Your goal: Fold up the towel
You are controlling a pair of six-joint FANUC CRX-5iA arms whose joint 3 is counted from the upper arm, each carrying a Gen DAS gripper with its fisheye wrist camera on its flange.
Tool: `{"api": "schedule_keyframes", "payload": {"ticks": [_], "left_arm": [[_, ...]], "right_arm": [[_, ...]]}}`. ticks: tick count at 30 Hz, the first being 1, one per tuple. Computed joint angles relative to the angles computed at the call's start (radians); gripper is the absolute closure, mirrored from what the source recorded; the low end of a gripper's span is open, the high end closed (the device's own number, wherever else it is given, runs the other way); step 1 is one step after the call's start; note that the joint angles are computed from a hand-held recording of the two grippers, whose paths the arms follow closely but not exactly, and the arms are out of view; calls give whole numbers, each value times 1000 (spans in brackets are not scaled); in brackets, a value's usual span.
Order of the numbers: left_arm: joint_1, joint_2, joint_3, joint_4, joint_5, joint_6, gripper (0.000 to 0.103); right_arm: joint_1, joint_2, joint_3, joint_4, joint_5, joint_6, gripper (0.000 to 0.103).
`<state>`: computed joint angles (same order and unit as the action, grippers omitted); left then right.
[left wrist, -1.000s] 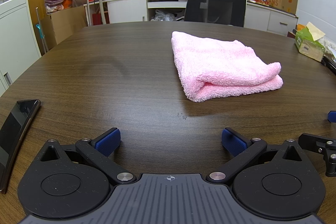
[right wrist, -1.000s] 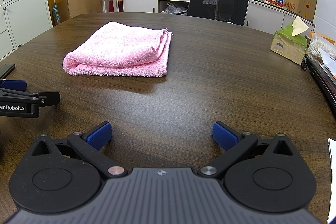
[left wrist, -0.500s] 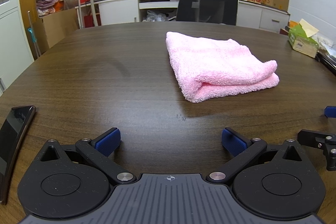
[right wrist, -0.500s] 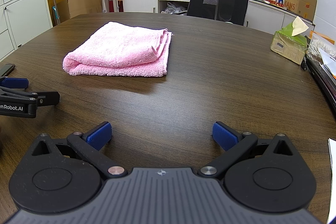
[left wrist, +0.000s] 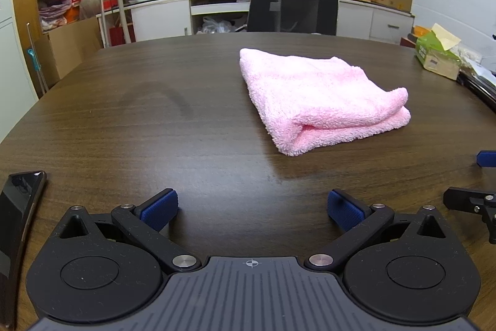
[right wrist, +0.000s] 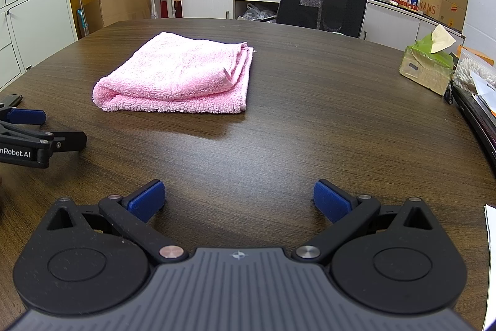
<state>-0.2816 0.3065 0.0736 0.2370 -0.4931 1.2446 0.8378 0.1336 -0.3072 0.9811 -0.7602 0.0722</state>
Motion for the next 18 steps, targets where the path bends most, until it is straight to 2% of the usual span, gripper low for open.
{"api": "schedule_keyframes", "payload": {"ticks": [18], "left_arm": [[25,11,0,46,-1,-56,0]], "right_arm": [[0,0,1,0,-1,0,0]]}}
